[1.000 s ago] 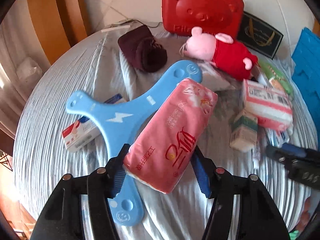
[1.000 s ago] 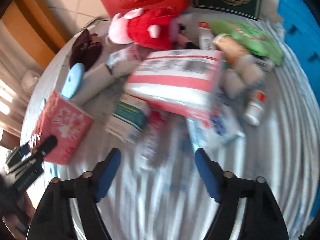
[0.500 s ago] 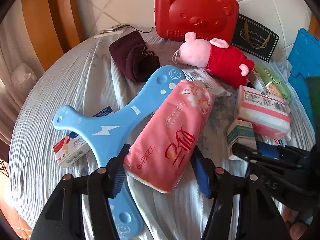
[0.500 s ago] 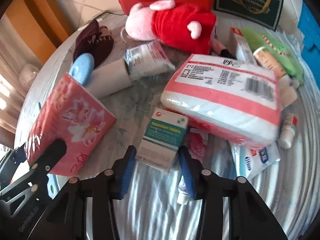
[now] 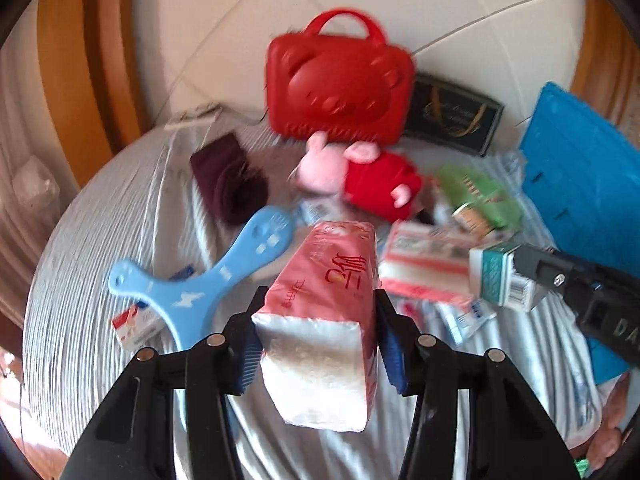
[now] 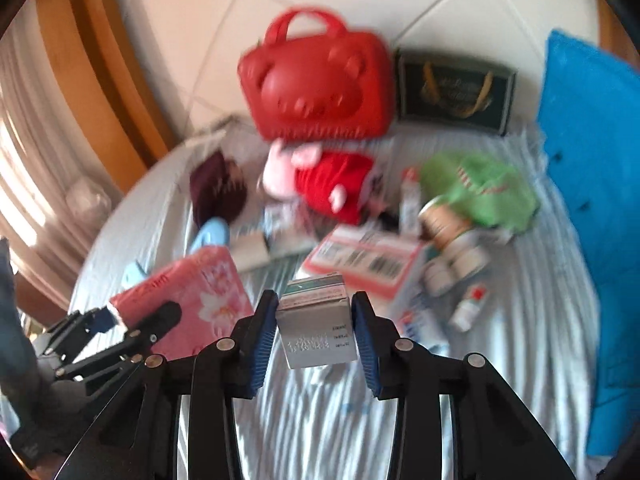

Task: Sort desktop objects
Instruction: 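Grasp the pink tissue pack with the left tool while the right tool grasps a small green-white box, then lower both items into the blue crate and open both tools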

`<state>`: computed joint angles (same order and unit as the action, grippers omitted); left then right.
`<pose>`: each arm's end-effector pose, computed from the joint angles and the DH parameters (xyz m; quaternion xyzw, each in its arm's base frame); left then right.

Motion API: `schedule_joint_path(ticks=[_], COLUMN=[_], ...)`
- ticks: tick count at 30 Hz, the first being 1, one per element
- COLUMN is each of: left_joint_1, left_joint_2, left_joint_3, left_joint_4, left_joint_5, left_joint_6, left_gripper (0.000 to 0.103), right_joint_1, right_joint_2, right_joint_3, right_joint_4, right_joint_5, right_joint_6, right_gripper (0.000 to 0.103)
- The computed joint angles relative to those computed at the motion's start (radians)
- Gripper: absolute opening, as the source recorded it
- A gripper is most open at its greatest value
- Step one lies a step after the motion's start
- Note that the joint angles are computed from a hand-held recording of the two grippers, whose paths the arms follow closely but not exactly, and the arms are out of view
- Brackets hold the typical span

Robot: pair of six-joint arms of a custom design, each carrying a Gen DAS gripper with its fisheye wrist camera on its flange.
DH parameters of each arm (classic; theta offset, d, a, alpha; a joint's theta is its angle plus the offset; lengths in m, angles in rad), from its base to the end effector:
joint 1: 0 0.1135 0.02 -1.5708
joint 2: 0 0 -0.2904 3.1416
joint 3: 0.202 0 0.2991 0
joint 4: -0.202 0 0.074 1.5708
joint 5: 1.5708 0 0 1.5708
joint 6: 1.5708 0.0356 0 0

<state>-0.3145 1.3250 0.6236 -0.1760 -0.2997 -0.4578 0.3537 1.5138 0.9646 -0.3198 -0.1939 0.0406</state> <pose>0.2704 -0.0769 0.1689 -0.1172 0.9239 0.0035 0.3641 0.3307 0.1294 0.2185 -0.1786 0.9180 0.1562 0.3177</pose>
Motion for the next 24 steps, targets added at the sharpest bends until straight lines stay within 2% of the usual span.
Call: schedule_joint_path(ticks=[6,13,19,24], left_joint_1=[-0.114,-0.323,-0.499,-0.607], left_joint_2=[-0.026,-0.017,0.116,0.307], left_joint_3=[0.096,0.281,0.517,0.775], left_joint_4=[-0.046,-0.058,-0.005,-0.013], left_joint_5=[-0.080,-0.199,-0.251,-0.243], left_joint_6=[-0.010,0.022,0.102,0.152], left_gripper=[0.048,0.048,0.048,0.048], right_joint_1=[-0.132,-0.400,-0.721,-0.996], right_joint_2=[-0.174,-0.358,-0.443,-0.401], right_joint_3=[0.002,0.041,0.108,0.193], right_joint_4=[-0.038,-0.079,-0.105,-0.101], right_joint_5=[-0.040,-0.143,-0.334,-0.463], right_joint_6=[-0.028,-0.070,-0.103,-0.135], right_gripper=[0.037,0.037,0.037,0.037])
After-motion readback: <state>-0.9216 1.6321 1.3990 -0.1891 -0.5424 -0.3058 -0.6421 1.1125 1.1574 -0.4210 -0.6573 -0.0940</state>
